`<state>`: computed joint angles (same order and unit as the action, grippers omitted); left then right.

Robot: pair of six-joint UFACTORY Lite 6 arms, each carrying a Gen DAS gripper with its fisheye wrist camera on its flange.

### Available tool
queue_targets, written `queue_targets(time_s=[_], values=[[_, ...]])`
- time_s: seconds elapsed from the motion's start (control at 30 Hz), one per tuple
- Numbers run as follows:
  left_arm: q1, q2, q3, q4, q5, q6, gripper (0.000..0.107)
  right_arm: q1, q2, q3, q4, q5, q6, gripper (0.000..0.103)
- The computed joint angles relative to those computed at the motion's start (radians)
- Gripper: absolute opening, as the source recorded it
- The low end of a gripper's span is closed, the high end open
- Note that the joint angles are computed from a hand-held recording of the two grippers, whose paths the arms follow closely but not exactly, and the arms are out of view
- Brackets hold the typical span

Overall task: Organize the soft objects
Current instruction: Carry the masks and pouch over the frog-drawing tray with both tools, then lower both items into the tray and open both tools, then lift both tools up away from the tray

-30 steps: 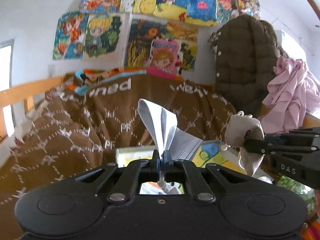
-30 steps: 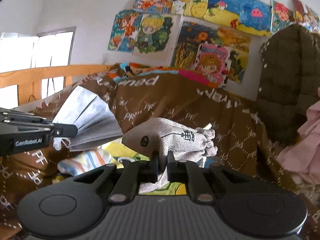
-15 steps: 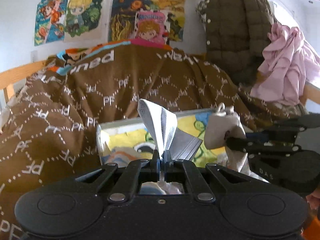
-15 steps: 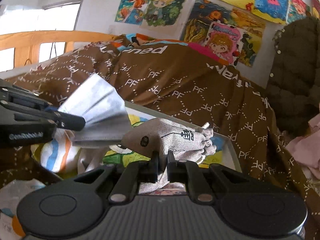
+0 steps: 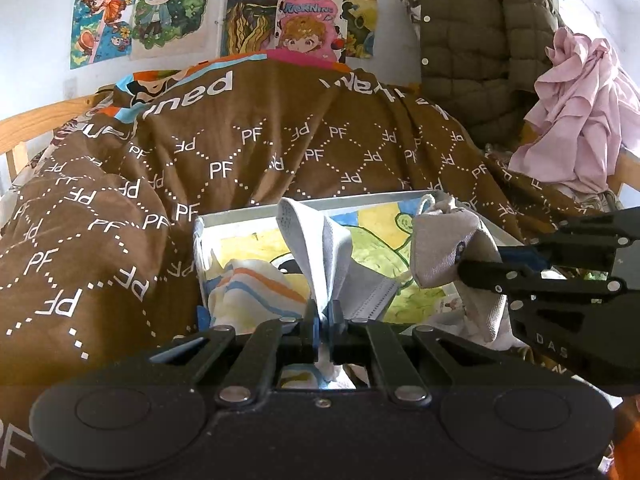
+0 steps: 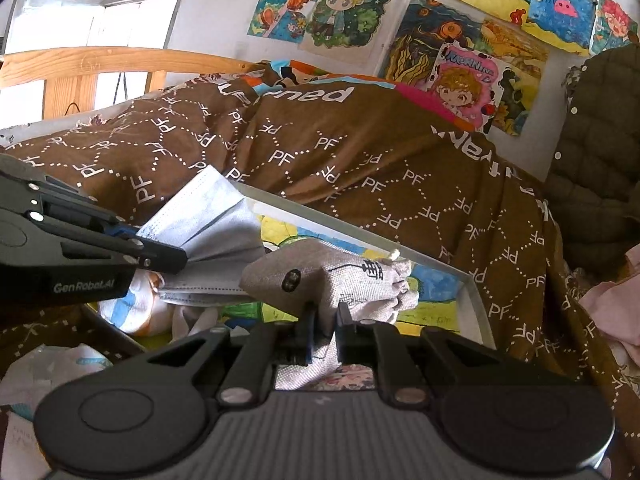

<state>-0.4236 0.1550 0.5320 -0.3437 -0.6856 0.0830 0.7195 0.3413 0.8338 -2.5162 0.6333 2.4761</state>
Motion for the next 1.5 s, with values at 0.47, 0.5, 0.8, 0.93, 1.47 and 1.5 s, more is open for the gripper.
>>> queue_targets(time_s=[0.47, 0.5, 0.8, 0.93, 1.47, 1.5], values=[[-0.013, -0.001, 0.007, -0.044, 0.026, 0.051, 0.022, -0.024, -0.024, -0.013, -0.033, -0.043, 0.054, 0.03], [-0.013, -0.004, 0.007, -0.049, 0.031, 0.054, 0.029, -0.026, -0.032, -0.018, -0.035, -0.045, 0.062, 0.031], [-0.062, -0.102, -0.046, -0.211, 0.011, 0.148, 0.072, -0.066, -0.173, -0.121, -0.094, -0.044, 0.178, 0.055], [-0.103, -0.171, -0.071, -0.321, 0.001, 0.221, 0.081, -0.101, -0.271, -0.178, -0.155, -0.066, 0.273, 0.065], [-0.455, -0.643, -0.256, -0.879, -0.207, 0.516, 0.102, -0.095, -0.747, -0.426, -0.159, -0.11, 0.35, 0.098], [-0.472, -0.664, -0.258, -0.905, -0.218, 0.541, 0.102, -0.081, -0.775, -0.437, -0.126, -0.11, 0.323, 0.099]])
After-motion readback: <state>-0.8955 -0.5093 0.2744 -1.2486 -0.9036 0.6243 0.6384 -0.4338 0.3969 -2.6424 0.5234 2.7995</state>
